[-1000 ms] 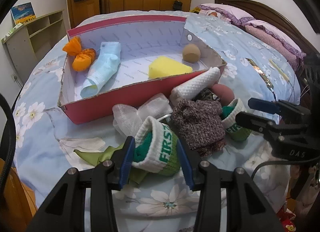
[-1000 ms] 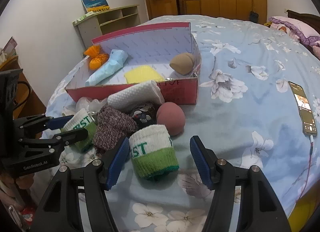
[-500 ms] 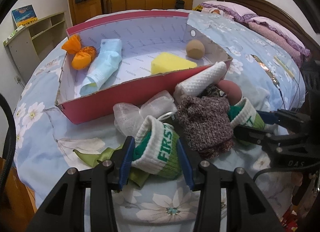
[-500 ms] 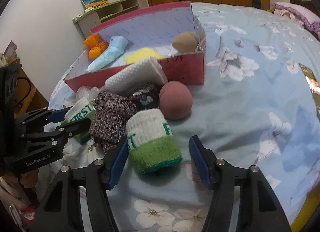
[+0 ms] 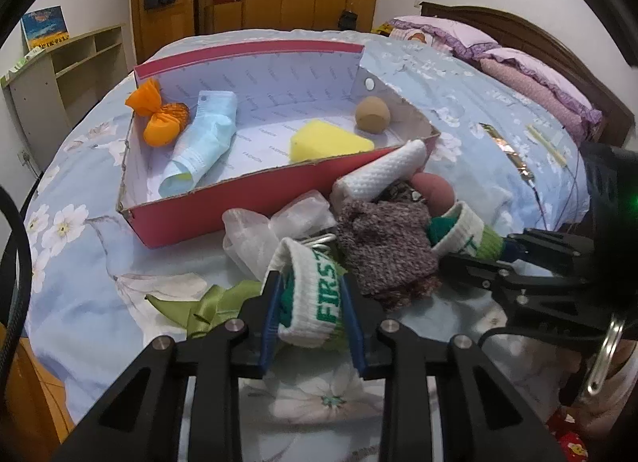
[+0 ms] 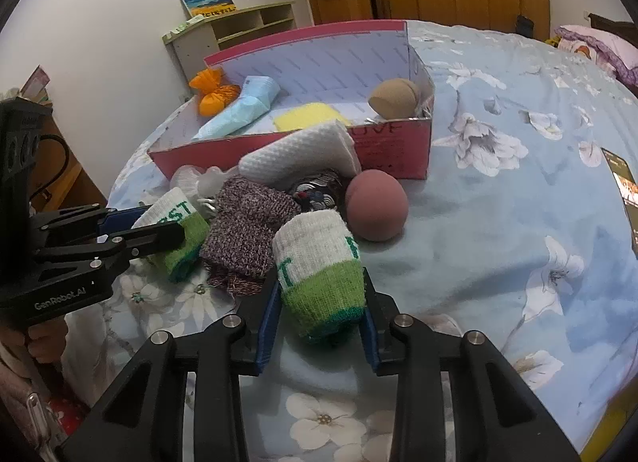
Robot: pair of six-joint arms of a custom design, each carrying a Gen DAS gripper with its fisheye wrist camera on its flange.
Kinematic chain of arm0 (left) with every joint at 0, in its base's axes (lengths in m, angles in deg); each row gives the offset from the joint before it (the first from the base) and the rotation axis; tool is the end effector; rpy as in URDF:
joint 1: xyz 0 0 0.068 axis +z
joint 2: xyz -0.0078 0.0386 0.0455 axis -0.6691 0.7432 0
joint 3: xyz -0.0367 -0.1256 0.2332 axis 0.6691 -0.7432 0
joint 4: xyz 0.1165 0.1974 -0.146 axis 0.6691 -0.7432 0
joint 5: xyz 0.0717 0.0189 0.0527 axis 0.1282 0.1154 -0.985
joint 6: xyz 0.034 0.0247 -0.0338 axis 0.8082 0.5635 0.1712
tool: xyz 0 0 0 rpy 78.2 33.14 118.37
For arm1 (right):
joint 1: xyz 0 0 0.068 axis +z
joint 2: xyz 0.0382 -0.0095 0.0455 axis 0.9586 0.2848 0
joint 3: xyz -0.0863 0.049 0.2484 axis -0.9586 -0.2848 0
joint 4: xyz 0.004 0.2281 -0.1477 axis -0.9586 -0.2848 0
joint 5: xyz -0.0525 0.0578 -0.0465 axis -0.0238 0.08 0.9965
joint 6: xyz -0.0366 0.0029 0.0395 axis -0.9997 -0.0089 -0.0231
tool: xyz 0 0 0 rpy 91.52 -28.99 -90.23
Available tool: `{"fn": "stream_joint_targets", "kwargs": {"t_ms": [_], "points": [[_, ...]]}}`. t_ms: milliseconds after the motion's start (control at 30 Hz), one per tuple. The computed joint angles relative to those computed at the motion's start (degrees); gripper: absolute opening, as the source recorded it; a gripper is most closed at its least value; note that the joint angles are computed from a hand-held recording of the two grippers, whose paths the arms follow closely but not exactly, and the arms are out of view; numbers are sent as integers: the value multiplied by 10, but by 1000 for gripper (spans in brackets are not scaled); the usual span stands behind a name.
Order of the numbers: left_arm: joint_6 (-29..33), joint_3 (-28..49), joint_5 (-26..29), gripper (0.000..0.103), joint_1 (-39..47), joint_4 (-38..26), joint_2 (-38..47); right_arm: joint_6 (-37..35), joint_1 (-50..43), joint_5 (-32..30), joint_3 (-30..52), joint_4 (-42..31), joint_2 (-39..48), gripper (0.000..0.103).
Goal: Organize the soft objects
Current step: 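Grasp a FIRST sock with the left gripper while the right gripper grasps the other FIRST sock, then lift and carry both FIRST socks over the box with both grippers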
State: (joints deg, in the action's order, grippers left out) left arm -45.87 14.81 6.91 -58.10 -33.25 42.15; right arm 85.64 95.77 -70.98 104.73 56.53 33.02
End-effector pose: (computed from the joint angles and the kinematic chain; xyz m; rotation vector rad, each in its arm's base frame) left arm 0.2763 -0.0888 0.0470 0.6406 2.3658 -0.3509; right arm 0.2247 0.0903 0.0278 -0.0236 2.4085 0.2854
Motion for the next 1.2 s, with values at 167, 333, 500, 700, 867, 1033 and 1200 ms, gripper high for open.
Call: {"fn": "stream_joint_targets", "kwargs": {"t_ms": [167,333,500,700,867,1033,1200], "points": [[7,-24,18,30,11,3,-35,-3,6,8,-7,-3,-17,34],[6,-35,25,30,22,6,-59,-3,16,20,-21,-4,-45,34],[2,-34,30,30,32,1,-67,-3,28,36,-34,-15,-82,34],[-1,-33,34,30,49,1,-80,-5,43,50,-37,-33,-113,34],[-4,-20,30,30,64,-1,-85,-7,44,51,-30,-43,-117,34],[-7,1,28,30,78,-8,-79,-8,42,49,-27,-49,-123,34],[-7,23,20,30,87,-11,-73,-13,42,52,-18,-61,-128,34]]}}
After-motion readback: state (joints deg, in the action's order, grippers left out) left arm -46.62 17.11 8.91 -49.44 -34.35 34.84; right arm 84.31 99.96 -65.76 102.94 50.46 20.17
